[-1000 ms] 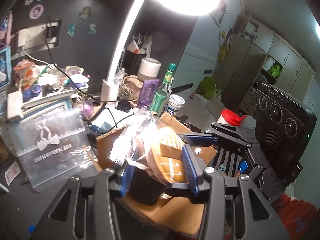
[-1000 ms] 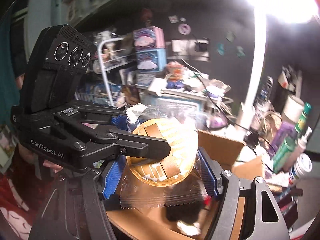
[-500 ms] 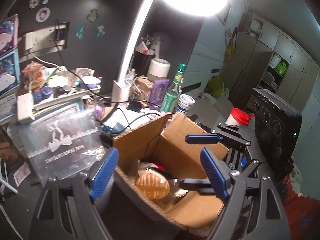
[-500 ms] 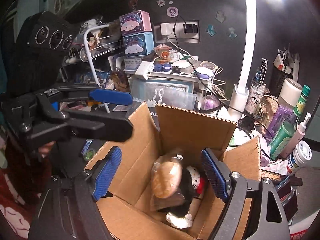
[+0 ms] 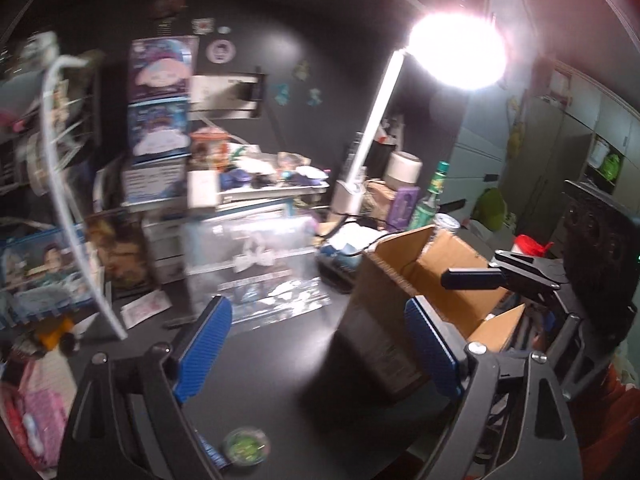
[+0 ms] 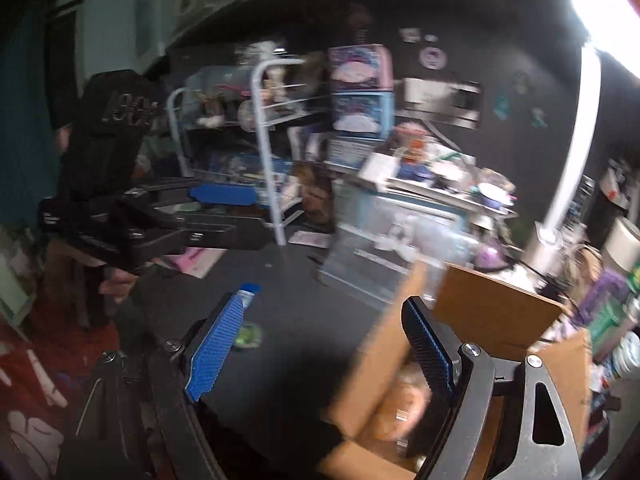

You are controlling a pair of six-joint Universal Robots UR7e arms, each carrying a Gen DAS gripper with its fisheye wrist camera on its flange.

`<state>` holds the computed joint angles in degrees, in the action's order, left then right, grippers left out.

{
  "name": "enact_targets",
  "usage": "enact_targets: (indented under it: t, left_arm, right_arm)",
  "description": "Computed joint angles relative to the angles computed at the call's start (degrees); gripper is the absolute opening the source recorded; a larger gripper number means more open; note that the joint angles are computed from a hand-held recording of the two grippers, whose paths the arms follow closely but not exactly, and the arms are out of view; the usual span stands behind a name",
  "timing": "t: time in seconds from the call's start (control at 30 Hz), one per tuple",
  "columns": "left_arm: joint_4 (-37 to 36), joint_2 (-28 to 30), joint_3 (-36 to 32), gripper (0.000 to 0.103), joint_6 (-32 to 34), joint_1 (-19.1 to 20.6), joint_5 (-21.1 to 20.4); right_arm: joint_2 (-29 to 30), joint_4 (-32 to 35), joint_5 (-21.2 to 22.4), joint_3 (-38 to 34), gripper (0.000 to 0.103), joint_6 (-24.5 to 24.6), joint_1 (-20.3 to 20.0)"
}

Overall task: Organize objects
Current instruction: 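Return the right gripper to the desk and grasp the small green container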

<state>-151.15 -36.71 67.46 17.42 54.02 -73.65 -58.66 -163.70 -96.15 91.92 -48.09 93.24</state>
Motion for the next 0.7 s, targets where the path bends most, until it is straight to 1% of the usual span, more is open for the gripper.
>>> enact_targets:
  t: [0.1,0.2,0.27,0.3,0.4,0.47,0.57,0.6,0.63,0.7]
  left_arm:
    - [-3.18,-2.98,4.41,0.087,-0.07,1.46,2.10]
    - [-5.34,-5.15,7.93,0.087,-0.18,3.05,3.79]
    - [-6.17,-6.34,9.93,0.087,-0.02,4.27,3.92]
    - [-6.28,-6.88,10.83,0.087,0.14,4.95,3.61]
    - [-5.04,-8.19,12.80,0.087,0.71,6.67,2.44]
    - [-4.11,-8.51,13.61,0.087,0.68,7.69,2.93]
    - [-2.82,-8.57,13.98,0.087,-0.22,8.95,2.59]
    - [-2.58,-8.61,14.05,0.087,-0.48,9.30,2.15]
    - [-2.38,-8.57,14.07,0.087,-0.79,9.71,1.56]
    - [-2.11,-8.61,14.10,0.087,-1.26,10.06,1.02]
  right_arm:
    - [2.93,1.72,1.46,-0.13,0.079,-1.09,1.31]
    - [7.30,3.69,0.86,-1.79,0.079,-0.96,2.13]
    - [9.70,4.33,0.29,-2.65,0.079,-0.93,2.14]
    - [11.56,3.31,-0.45,-2.98,0.079,-1.66,1.98]
    - [15.68,0.36,-4.85,-4.23,0.079,-2.98,1.54]
    - [18.31,0.95,-7.19,-6.13,0.079,-2.00,0.93]
    - [20.47,3.02,-8.53,-8.59,0.078,-0.59,0.03]
    - [21.38,3.39,-9.04,-9.58,0.077,-0.64,-0.21]
    - [22.26,3.23,-9.75,-10.41,0.072,-1.06,-0.33]
    - [23.51,2.78,-11.31,-11.41,0.068,-1.71,-0.28]
